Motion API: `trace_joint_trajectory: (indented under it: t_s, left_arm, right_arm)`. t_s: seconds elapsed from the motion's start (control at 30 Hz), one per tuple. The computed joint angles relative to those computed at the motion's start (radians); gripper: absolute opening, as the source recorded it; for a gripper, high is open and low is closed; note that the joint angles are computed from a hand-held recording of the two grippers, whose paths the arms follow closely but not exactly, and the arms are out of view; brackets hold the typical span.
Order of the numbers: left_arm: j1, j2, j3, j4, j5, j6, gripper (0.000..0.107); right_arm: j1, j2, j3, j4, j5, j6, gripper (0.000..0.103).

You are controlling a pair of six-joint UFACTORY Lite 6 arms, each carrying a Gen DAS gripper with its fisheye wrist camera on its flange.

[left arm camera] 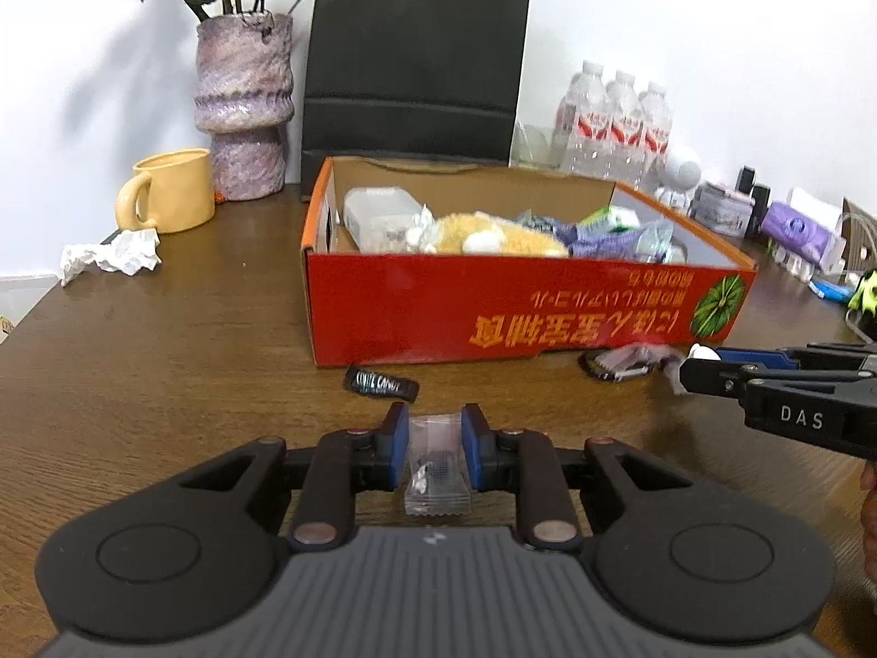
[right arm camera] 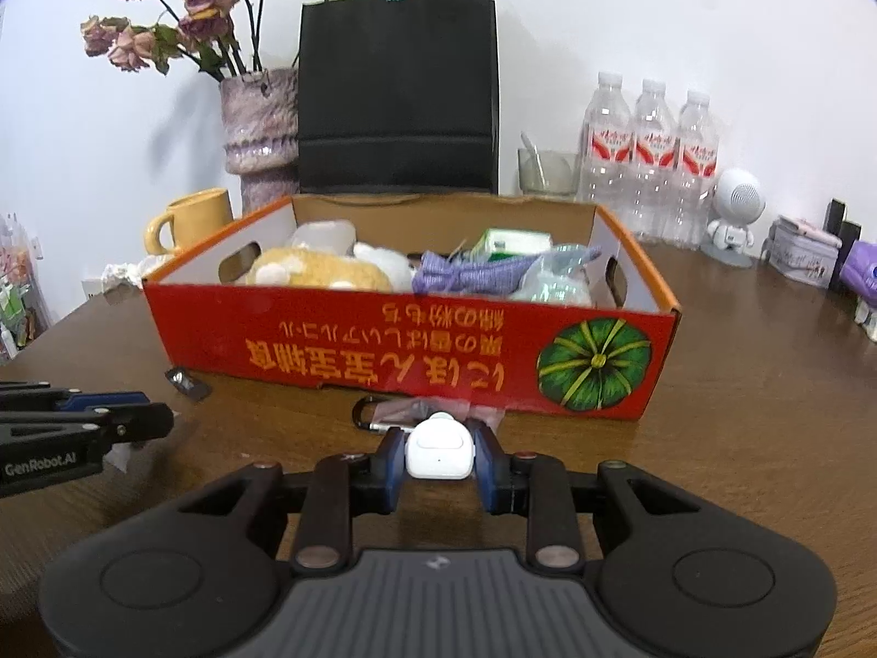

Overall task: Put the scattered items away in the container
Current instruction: 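Grasp clear bag with purple item in left tool while right tool grasps white cap, drop both in box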

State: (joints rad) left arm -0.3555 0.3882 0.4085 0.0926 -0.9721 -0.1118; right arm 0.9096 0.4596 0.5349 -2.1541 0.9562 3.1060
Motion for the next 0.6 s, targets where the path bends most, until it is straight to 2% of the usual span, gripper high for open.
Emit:
trace_joint_trajectory:
  t_s: [0.33, 0.6]
  left_arm:
    - [-0.015, -0.193, 0.009, 0.022, 0.084, -0.016, 0.022]
    - [-0.031, -0.124, 0.232, 0.019, 0.154, -0.044, 0.022]
  right_arm:
    - [-0.024, -0.206, -0.077, 0.017, 0.028, -0.103, 0.026]
    - [-0.197, -0.29, -0.025, -0.107, -0.012, -0.192, 0.026]
